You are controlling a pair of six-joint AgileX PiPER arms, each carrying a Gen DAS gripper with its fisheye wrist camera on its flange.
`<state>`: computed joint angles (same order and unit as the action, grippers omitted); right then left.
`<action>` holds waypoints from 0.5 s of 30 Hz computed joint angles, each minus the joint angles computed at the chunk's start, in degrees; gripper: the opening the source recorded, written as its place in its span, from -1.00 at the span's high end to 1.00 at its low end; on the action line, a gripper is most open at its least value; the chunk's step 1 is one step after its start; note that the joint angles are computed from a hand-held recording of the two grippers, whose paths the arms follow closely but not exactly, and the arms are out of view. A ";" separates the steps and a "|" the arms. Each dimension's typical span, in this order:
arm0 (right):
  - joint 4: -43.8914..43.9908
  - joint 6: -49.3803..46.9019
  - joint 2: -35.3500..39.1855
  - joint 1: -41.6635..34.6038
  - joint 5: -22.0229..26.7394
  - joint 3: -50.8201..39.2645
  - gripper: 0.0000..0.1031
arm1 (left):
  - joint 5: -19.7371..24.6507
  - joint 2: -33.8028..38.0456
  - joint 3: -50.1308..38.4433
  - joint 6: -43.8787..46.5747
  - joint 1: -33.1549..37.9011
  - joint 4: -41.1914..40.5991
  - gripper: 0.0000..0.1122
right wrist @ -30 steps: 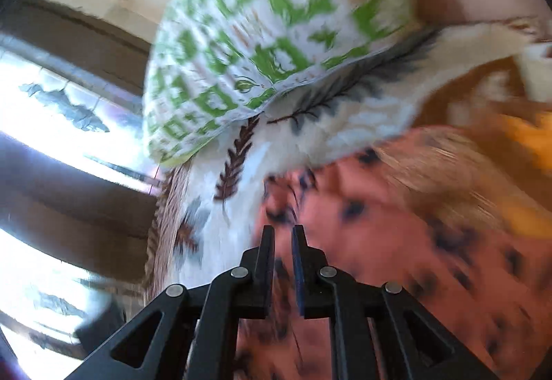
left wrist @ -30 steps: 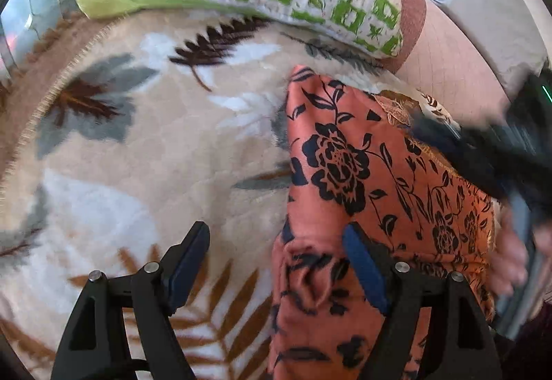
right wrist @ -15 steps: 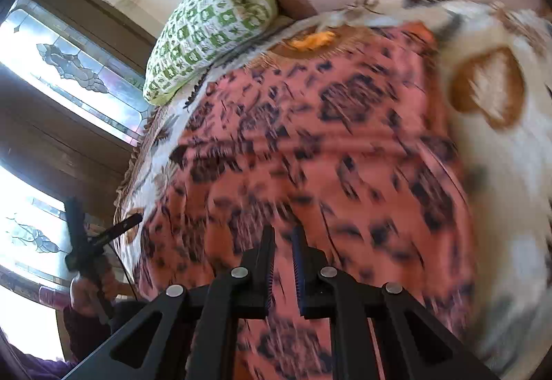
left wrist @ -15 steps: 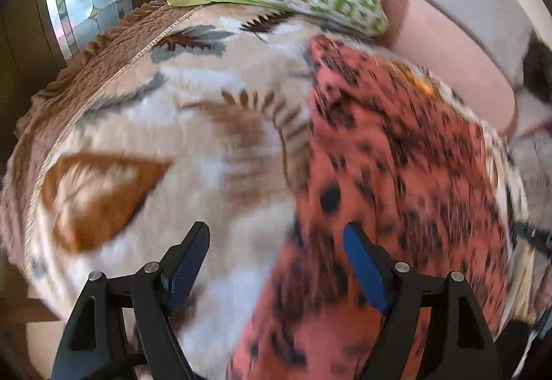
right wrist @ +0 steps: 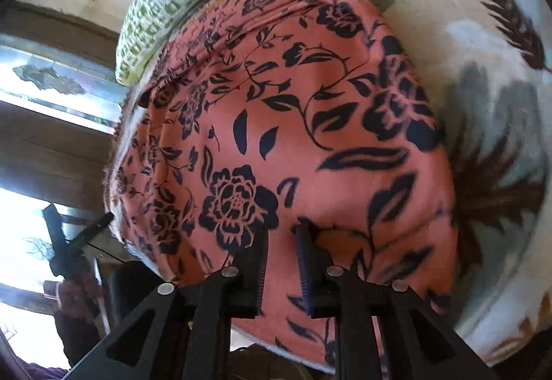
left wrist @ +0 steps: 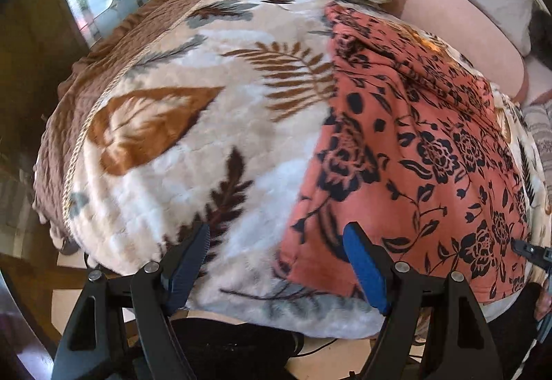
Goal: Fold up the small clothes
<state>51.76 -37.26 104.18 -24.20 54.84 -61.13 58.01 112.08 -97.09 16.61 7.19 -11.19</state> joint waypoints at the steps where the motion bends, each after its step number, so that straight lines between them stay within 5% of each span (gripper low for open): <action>1: 0.27 -0.28 -0.85 -1.00 0.51 0.43 0.62 | 0.09 0.19 -0.34 -0.04 0.45 0.00 -0.43; 3: 1.71 -1.86 -2.80 -3.17 0.61 1.51 0.57 | -0.21 0.73 -1.45 0.13 0.73 0.06 -0.42; 6: 1.70 -1.64 -4.94 -5.69 1.64 1.48 0.23 | -1.20 1.03 -2.30 2.64 0.74 -2.39 -0.42; 8: 2.81 -1.93 -7.16 -7.70 1.48 2.68 -0.41 | -0.33 1.84 -3.28 6.00 0.79 -5.75 -0.43; 15: 3.29 -1.93 -8.36 -12.40 2.26 2.69 -0.41 | -0.14 6.43 -3.95 11.98 0.19 -11.15 -0.42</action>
<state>55.05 -39.19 95.83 -36.60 57.10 -58.45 57.87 118.52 -101.03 28.59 7.39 -22.34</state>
